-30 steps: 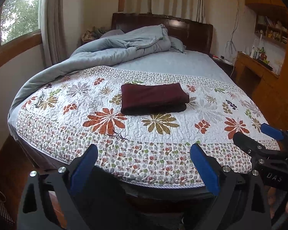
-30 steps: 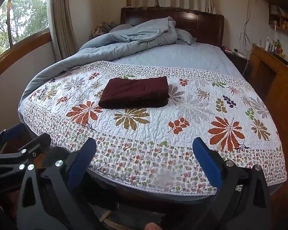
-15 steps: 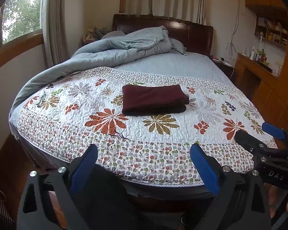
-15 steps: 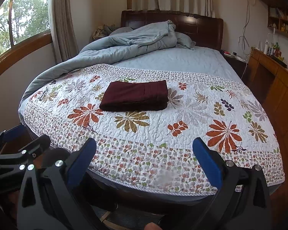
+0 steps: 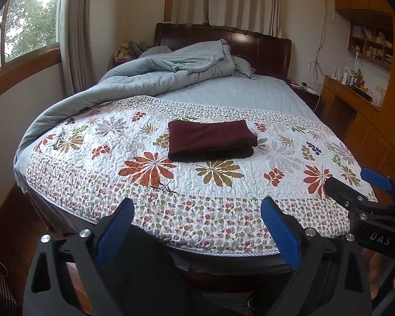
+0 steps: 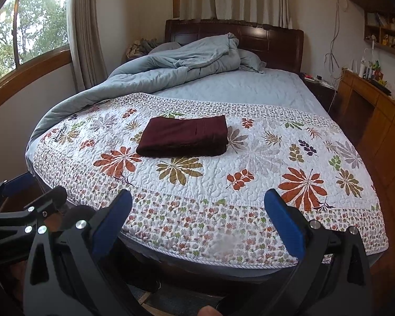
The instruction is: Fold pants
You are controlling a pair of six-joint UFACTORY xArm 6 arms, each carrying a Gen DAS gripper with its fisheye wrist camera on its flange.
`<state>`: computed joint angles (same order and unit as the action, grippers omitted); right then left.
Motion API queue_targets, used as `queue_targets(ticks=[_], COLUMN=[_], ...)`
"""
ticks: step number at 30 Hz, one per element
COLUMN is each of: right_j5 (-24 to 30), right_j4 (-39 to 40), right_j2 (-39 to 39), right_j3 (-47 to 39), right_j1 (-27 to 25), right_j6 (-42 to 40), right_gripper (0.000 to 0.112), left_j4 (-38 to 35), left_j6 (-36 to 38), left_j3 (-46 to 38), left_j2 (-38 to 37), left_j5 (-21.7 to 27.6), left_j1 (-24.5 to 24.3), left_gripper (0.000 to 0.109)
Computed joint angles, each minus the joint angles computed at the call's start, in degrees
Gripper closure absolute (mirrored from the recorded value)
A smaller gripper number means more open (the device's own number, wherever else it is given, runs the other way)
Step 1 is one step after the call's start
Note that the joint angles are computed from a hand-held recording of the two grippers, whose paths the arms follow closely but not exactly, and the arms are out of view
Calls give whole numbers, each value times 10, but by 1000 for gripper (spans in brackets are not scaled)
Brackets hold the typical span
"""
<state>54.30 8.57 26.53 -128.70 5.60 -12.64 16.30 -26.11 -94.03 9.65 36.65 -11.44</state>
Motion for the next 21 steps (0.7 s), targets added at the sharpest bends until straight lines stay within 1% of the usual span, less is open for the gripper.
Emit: queue_targets(ticks=[13,21], right_j5=[-12,-13], right_j4=[-4,-5], right_j2=[-23,-24], right_j3=[24,24], right_j1=[4,5], right_j6=[-3,-5], right_gripper=[12,12], left_j4=[9,17], left_j6=[-10,-18], left_j3=[10,11], left_j2=[-14,-17], left_j5=[-4,0], left_j1=[0,0], left_gripper=[11,11])
